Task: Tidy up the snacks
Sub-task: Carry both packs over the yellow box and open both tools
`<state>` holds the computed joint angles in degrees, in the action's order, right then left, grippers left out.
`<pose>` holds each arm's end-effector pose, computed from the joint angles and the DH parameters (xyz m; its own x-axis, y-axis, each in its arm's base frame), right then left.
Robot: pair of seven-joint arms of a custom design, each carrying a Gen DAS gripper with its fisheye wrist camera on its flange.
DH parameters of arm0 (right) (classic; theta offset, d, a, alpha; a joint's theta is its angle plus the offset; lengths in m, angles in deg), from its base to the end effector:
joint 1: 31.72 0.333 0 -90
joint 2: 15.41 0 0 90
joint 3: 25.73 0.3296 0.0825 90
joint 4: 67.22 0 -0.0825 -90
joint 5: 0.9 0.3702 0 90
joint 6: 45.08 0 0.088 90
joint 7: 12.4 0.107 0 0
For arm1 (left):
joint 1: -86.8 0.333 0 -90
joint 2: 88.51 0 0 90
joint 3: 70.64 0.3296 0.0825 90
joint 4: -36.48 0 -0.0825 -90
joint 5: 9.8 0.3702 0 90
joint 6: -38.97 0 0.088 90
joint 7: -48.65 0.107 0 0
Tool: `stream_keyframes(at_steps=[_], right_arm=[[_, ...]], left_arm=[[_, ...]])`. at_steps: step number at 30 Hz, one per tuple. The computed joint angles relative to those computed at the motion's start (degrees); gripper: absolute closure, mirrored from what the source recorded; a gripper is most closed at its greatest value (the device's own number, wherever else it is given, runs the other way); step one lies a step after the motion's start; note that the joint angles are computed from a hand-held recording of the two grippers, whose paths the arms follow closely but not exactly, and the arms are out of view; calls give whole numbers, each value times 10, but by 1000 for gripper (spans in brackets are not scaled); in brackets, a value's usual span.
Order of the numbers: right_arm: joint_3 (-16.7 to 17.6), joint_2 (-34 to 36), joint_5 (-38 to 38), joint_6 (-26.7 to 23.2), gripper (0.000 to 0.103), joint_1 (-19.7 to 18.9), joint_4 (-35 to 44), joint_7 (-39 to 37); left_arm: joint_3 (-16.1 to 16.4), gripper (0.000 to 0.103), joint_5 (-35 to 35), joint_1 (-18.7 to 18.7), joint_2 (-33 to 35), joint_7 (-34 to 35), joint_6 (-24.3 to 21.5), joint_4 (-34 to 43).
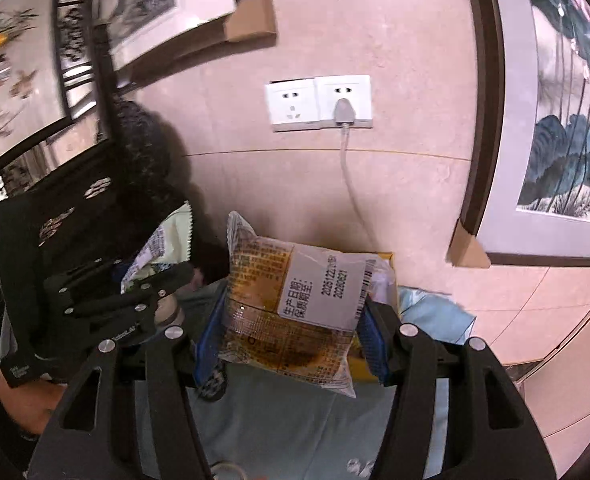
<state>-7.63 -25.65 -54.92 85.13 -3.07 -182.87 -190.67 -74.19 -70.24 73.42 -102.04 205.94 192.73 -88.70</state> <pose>0.3698 0.3814 0.5990 -0.2093 -0.9662 -0.1507 -0.5409 0.2428 -0.8053 0.4940 -0.1244 0.5777 -0.6522 -0.7548 0.0702 -0.4478 0.3090 -0.8391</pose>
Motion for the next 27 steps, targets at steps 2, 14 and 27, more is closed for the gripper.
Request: stream_keyframes(at_steps=[2,14,27], right_arm=[[-15,8,7,11,44,-9,5,-14],[-76,103,45,45,8,-44,61,-90],[-86,111,56,39,6,-11,22,-51]], left_arm=[[-12,62,27,4,34,-29,11,30],[-78,2,204,31,205,-175,76,160],[-91,2,397,62,181,-368,130,54]])
